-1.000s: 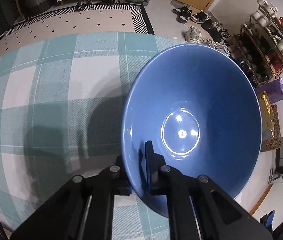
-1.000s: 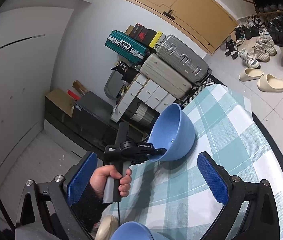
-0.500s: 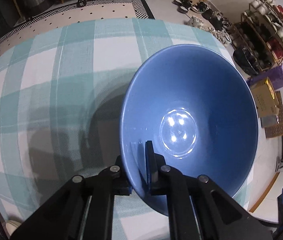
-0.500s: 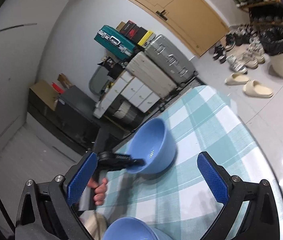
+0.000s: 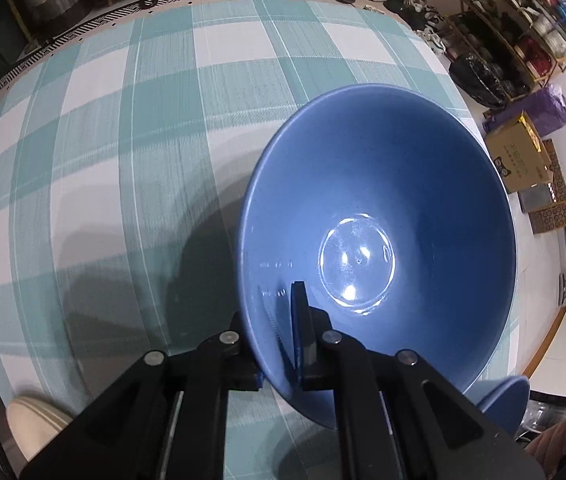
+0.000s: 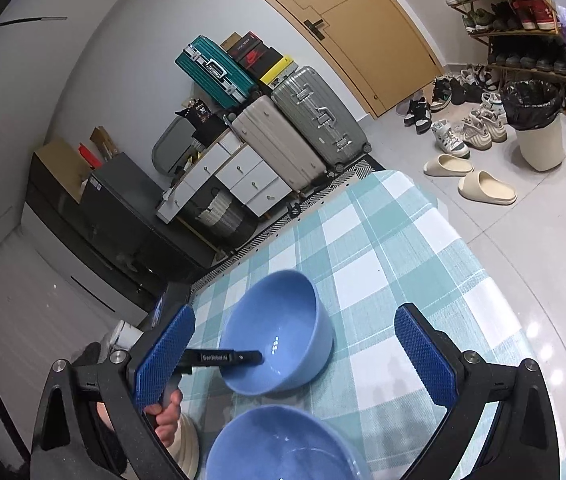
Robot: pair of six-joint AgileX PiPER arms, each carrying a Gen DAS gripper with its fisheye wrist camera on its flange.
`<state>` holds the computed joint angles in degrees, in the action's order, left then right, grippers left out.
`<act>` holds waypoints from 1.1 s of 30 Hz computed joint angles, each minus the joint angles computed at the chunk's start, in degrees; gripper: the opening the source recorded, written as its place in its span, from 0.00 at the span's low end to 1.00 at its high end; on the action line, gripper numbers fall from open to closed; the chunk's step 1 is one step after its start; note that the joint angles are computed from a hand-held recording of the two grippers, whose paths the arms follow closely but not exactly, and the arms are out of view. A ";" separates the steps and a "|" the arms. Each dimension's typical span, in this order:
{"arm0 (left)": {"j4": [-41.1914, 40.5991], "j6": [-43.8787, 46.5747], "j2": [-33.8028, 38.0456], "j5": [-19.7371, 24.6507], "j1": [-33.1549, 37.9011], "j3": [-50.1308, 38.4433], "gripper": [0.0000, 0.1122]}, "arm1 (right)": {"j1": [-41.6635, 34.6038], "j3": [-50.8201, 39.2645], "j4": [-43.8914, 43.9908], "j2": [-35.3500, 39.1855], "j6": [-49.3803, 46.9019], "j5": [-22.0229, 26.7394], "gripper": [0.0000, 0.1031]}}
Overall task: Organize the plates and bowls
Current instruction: 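Lift the blue bowl with the left gripper off the table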
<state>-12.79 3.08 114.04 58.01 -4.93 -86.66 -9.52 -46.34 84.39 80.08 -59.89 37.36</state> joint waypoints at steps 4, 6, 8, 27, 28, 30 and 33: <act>0.56 -0.20 -2.72 -2.94 -0.54 4.27 0.06 | 2.65 0.41 -4.58 -3.32 4.53 -3.30 0.99; 2.26 -1.33 -4.01 -5.48 -1.86 6.42 0.07 | 4.09 0.15 -7.53 -4.40 7.42 -4.64 0.99; 4.07 -3.00 -4.52 -7.58 -2.70 7.80 0.08 | 6.14 -0.32 -11.87 -5.30 11.84 -6.63 0.99; 6.02 -6.16 -6.23 -14.60 -4.44 12.03 0.14 | 16.20 -20.64 -57.36 1.34 52.98 -3.58 0.99; 5.99 -6.05 -6.38 -14.59 -4.46 11.95 0.17 | 16.46 -23.56 -59.43 3.30 54.60 -1.89 0.99; 4.78 -4.94 -6.93 -15.09 -4.14 12.21 0.27 | 16.47 -30.44 -59.82 8.18 54.52 2.65 0.99; 7.53 -7.21 -8.20 -16.99 -4.94 13.03 0.31 | 17.29 -38.72 -62.65 14.86 57.39 7.50 0.99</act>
